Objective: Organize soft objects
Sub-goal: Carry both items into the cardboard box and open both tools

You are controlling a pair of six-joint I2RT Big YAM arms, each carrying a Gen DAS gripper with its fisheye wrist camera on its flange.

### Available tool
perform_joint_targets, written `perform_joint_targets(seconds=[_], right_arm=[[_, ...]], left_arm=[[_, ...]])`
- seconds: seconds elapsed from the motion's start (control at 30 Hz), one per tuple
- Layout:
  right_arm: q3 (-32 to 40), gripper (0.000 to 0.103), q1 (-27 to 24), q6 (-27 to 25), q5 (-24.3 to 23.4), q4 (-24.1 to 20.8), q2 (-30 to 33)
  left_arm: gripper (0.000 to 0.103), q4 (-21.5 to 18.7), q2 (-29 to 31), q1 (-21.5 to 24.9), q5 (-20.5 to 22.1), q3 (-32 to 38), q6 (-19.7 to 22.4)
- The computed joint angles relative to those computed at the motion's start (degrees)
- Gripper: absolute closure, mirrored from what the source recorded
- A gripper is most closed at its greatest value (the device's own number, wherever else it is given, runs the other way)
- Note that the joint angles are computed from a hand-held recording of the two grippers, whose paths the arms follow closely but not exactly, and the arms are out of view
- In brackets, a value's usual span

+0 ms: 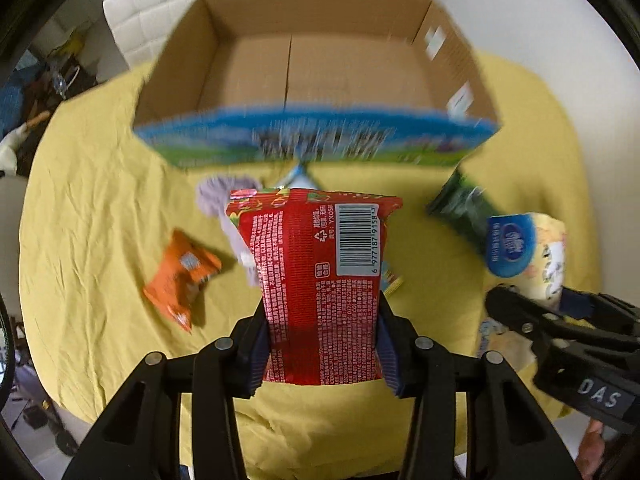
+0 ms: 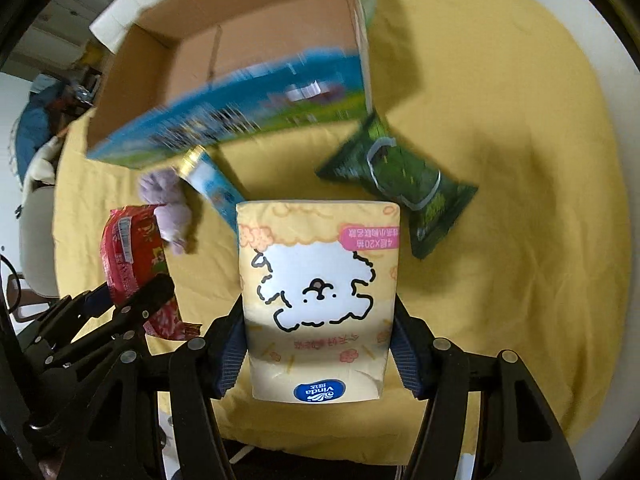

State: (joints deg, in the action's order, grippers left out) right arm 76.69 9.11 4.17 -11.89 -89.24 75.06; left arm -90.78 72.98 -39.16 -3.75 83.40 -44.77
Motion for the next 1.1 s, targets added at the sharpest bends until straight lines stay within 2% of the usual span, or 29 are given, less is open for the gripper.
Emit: perform_joint_targets(seconds=[0.13, 0.23, 0.33, 0.5, 0.63, 0.67, 0.73, 0.8, 0.87, 1.1], right_arm=[[5.50, 0.038, 0.43, 0.11, -1.93, -1.28, 1.00], [10.88, 0.038, 2.00, 1.67, -2.61, -1.53, 2.84], [17.48, 0.038, 1.36, 1.32, -3.56, -3.84, 4.66], [27.85, 0.038, 1.23, 1.20, -3.06, -5.12, 10.04], [34.54, 0.038, 2.40, 1.61, -0.90, -3.93, 16.48], [36.63, 0.038, 2.52, 1.46, -0.10, -4.13, 18.62], [37.84, 0.038, 3.71, 2.58, 0.93, -1.94, 22.31], [39.79, 0.038, 4.10, 2.65, 1.80, -1.63, 25.91], [40.10, 0.038, 5.00, 2.73, 1.89, -0.20, 29.31], [45.29, 0.038, 6.39, 2.69, 2.47, -0.22, 39.56]], left_arm=[[0.060, -1.02, 1.26, 2.54, -0.79, 6.89, 3.02], [0.060, 0.34, 4.07, 4.36, -1.35, 11.02, 5.09], [0.060, 0.57, 6.06, 6.71, -1.73, 15.12, 7.78], [0.060, 1.72, 10.42, 11.46, -0.52, 19.95, 12.60], [0.060, 2.46, 15.76, 16.39, 3.13, 23.13, 15.83], [0.060, 2.80, 17.59, 18.09, 5.50, 23.78, 16.40], [0.060, 2.77, 20.48, 19.84, 8.15, 25.27, 17.05], [0.060, 2.66, 24.04, 21.45, 10.39, 27.03, 18.13], [0.060, 2.17, 27.39, 22.76, 13.00, 29.00, 19.25], [0.060, -0.34, 37.20, 25.59, 20.36, 34.95, 21.90]])
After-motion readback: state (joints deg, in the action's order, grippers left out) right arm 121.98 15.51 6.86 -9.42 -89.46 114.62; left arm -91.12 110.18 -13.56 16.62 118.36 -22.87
